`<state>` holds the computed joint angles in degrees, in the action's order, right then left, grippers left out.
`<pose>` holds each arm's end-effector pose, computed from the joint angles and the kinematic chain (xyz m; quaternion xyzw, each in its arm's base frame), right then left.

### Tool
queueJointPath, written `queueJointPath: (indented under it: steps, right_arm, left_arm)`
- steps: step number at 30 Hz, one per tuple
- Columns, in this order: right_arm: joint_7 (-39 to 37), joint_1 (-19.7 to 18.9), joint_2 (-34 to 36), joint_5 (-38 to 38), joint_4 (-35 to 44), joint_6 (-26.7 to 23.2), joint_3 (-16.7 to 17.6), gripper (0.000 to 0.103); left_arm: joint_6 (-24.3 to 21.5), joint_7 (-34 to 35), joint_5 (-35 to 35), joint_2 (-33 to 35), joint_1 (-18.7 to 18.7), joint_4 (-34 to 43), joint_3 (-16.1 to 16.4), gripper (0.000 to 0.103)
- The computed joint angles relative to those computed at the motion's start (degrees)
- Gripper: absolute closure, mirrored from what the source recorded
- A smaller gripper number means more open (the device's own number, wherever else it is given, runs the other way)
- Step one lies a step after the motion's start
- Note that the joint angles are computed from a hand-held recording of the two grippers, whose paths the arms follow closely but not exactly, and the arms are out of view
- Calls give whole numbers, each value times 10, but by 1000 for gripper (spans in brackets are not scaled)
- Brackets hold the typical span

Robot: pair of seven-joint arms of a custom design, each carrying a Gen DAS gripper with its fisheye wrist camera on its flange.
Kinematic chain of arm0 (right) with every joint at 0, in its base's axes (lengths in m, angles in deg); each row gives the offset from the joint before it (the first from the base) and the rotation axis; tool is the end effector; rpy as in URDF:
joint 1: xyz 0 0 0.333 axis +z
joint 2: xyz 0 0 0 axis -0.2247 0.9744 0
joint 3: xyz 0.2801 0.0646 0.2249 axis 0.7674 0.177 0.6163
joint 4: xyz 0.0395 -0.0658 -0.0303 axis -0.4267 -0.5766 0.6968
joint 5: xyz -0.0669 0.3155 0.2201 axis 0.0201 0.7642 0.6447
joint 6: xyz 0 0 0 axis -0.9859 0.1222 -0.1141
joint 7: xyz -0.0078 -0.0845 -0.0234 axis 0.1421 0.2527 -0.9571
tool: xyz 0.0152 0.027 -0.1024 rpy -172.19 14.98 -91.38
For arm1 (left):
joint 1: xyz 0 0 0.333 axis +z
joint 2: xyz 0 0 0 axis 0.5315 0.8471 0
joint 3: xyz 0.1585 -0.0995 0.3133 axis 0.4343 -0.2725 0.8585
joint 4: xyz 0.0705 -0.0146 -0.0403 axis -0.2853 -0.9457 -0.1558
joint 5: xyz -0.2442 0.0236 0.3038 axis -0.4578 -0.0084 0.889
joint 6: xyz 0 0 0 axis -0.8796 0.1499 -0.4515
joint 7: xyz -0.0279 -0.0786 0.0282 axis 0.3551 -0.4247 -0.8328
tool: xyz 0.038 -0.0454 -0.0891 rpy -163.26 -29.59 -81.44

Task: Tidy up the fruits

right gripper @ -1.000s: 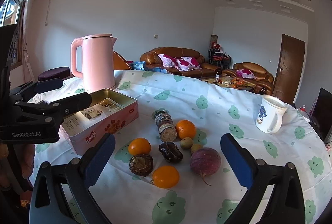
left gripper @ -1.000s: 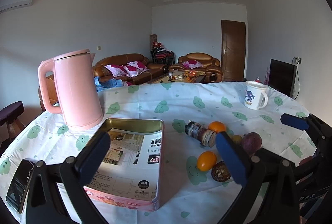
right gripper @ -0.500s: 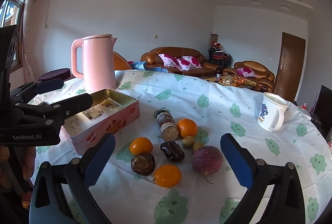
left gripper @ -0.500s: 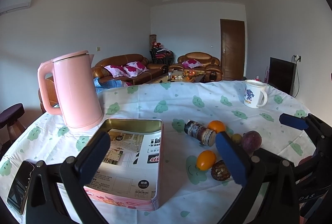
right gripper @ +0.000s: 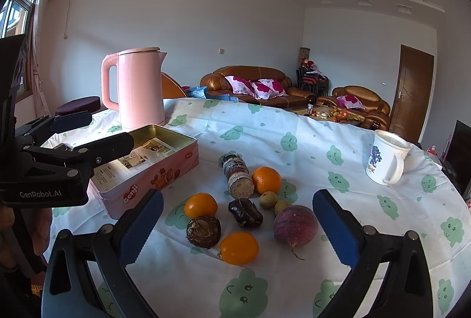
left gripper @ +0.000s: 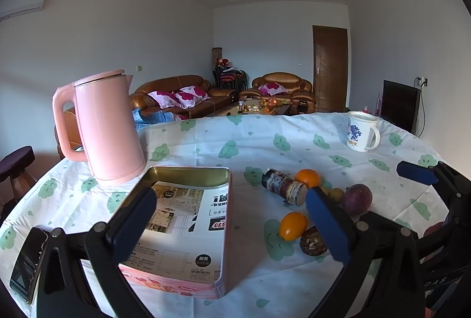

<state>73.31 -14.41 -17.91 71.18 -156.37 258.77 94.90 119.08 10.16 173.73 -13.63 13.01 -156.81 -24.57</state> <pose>0.6721 0.2977 0.4608 -0.7583 0.3589 -0.2648 0.4754 0.6125 -0.3004 0.4822 -0.6371 0.5303 -0.3507 0.4358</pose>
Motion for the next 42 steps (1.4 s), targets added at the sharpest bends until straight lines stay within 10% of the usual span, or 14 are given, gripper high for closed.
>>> queueJointPath:
  steps: [16, 26, 31, 42]
  right_arm:
    - [-3, 5, 1, 5, 1, -5, -10, 1]
    - [-20, 64, 4, 80, 27, -59, -90, 2]
    - [-66, 53, 18, 106, 53, -133, -69, 29]
    - [-114, 105, 32, 168, 122, -278, -126, 51]
  left_arm:
    - [9, 0, 0, 5, 2, -1, 2, 0]
    - [36, 38, -39, 39, -1, 23, 9, 0]
    - [51, 65, -62, 50, -7, 33, 15, 0]
    - [105, 150, -142, 81, -9, 60, 26, 11]
